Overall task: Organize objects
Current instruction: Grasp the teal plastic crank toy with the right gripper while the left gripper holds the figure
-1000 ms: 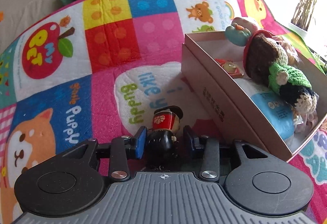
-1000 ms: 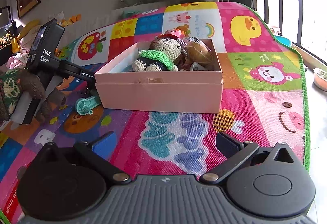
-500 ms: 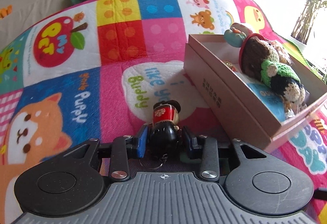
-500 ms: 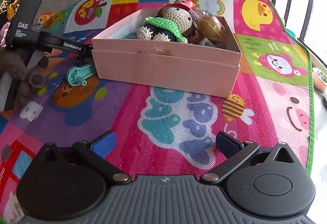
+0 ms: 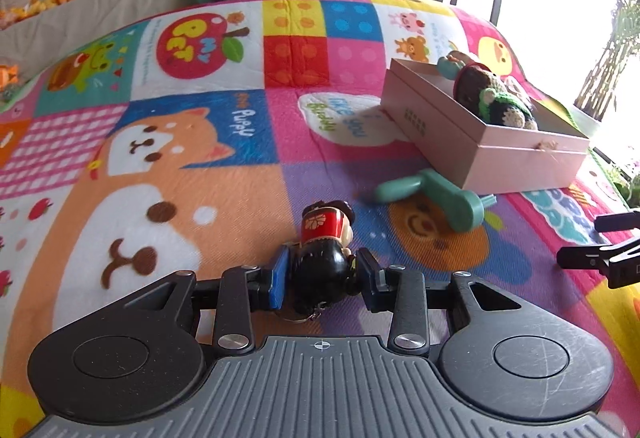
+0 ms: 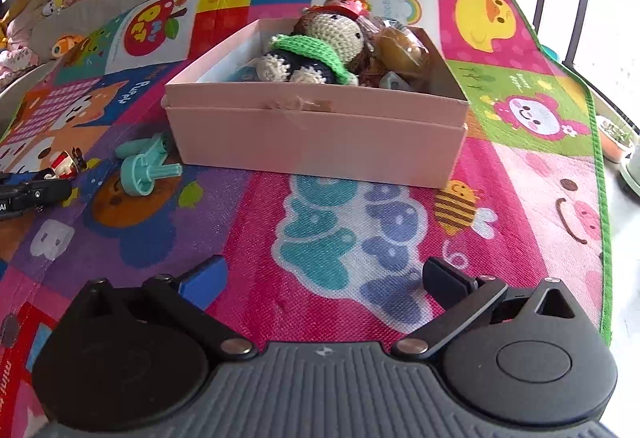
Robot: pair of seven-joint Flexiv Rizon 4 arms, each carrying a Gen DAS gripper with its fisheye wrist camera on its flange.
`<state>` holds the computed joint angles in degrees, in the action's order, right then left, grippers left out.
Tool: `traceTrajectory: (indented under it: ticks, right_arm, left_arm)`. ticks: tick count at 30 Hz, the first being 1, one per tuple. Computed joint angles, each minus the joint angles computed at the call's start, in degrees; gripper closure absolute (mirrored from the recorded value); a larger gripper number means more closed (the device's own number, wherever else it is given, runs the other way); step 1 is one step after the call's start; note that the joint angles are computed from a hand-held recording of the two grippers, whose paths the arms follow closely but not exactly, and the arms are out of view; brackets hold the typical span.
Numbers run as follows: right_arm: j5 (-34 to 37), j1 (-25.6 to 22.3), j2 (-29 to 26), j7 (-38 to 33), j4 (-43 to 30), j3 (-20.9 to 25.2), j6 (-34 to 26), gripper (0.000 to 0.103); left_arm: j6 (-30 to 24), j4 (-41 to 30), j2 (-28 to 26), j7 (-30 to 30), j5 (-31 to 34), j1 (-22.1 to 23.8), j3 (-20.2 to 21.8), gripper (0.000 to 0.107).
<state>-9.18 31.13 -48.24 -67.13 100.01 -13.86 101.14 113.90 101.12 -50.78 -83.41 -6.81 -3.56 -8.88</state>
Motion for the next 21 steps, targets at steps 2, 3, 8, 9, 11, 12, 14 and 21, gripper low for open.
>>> traceTrajectory:
  ticks: [2, 3, 8, 9, 11, 12, 14, 21]
  right_arm:
    - [-2.61, -4.15, 0.59, -2.06, -0.74, 5.5, -0.6, 0.0]
    - [-3.76, -6.68, 0.65, -3.02, -1.18, 8.99, -0.26, 0.0]
    - [-5.66, -6.12, -1.51, -5.99, -4.62, 11.16, 3.25, 0.0]
    - [-5.38, -4.45, -2.52, -6.38, -6.0, 9.62, 3.81, 0.0]
    - [-5.11, -2.26, -4.52, -6.85, -9.21, 7.72, 3.06, 0.0]
    - [-5.72, -2.58, -5.33, -7.15, -10.81, 8.42, 2.14, 0.0]
    - [-7.55, -4.07, -6.61, -8.1, -13.45, 10.85, 0.39, 0.005]
    - [-10.42, -8.23, -7.55, -10.28, -16.5, 17.3, -3.76, 0.057]
  left_arm:
    - [1.16, 0.5, -0.22, -1.23, 0.23, 1.16, -1.13, 0.067]
    - [1.34, 0.4, -0.41, -1.73, 0.5, 1.75, -1.71, 0.067]
    - [2.05, 0.18, -0.7, -3.04, 0.13, 1.0, -0.86, 0.067]
    - [2.33, 0.26, -0.71, -3.37, -0.28, 0.62, -0.48, 0.067]
    - [2.76, 0.38, -0.76, -4.13, -0.77, 0.5, -0.29, 0.067]
    - [3.12, 0.56, -0.87, -4.73, -0.26, 1.34, -1.08, 0.067]
    - [3.65, 0.83, -1.12, -5.93, 1.19, 3.2, -2.83, 0.067]
    - [3.82, 0.75, -1.37, -8.13, 3.55, 4.77, -3.89, 0.067]
